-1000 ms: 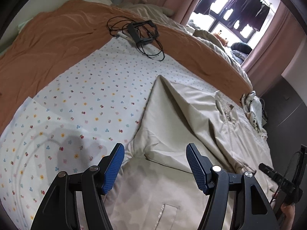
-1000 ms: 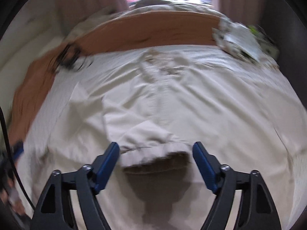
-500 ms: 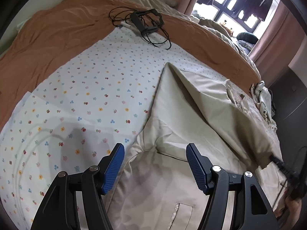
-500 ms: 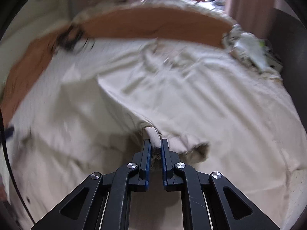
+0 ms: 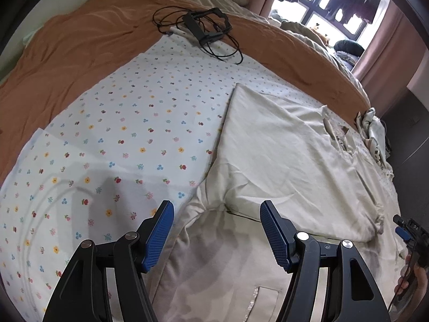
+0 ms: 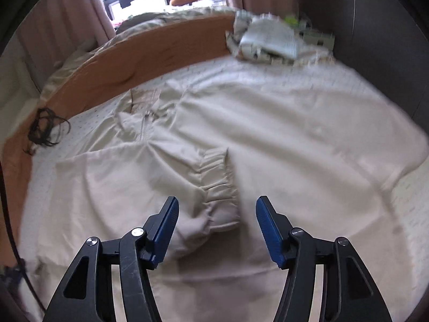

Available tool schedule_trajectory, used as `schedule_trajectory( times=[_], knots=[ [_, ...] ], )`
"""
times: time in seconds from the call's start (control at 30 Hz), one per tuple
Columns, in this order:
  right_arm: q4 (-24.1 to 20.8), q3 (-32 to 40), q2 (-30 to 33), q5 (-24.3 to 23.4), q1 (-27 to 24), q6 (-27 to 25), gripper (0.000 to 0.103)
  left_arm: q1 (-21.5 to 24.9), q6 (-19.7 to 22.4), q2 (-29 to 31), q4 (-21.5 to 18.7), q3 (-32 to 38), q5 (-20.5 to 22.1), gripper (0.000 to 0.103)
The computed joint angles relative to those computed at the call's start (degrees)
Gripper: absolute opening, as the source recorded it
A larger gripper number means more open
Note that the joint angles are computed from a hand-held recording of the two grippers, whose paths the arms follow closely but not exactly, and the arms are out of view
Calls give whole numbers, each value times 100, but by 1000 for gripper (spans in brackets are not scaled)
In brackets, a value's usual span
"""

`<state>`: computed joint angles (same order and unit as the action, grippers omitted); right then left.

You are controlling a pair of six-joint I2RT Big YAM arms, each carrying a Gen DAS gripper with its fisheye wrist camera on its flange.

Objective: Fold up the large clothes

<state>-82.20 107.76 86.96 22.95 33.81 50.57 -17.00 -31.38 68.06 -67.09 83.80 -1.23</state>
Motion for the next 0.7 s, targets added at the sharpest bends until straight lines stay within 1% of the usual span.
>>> schedule_trajectory(
  times=[0.03,0.13,0.2,0.23,0.27,0.3,0.33,0.37,0.47,0.5,0.57,0.63,0.7],
  knots=[
    [192,-192,-89,-179,-62,17,60,-15,27,16,-24,-3,-77,68],
    [525,-525,-184,-584,-218,85,59,-68,127,102,-127,30,-381,68],
    [685,-669,-196,-771,-279,117,53,-62,171,177,-220,39,-511,62],
    [765,-729,-183,-884,-323,103,47,-57,196,249,-332,62,-585,55],
    [756,-742,-148,-927,-339,106,45,-44,210,278,-390,55,-604,51],
    [718,-762,-122,-915,-343,107,42,-36,215,319,-462,53,-636,51],
    [675,-783,-101,-875,-343,107,37,-30,225,362,-530,41,-708,50],
    [650,-804,-91,-842,-350,101,36,-29,235,403,-598,26,-820,50],
    [659,-828,-72,-793,-371,-17,36,-18,323,434,-580,-19,-946,50],
    [576,-784,-53,-737,-361,-39,36,-32,337,452,-608,10,-1017,50],
    [378,-695,-41,-667,-330,97,36,-42,319,463,-637,49,-1134,50],
    [269,-666,-76,-750,-309,211,36,17,369,420,-594,-12,-1109,50],
    [277,-717,-137,-819,-242,282,37,119,381,397,-532,-56,-960,50]
  ],
)
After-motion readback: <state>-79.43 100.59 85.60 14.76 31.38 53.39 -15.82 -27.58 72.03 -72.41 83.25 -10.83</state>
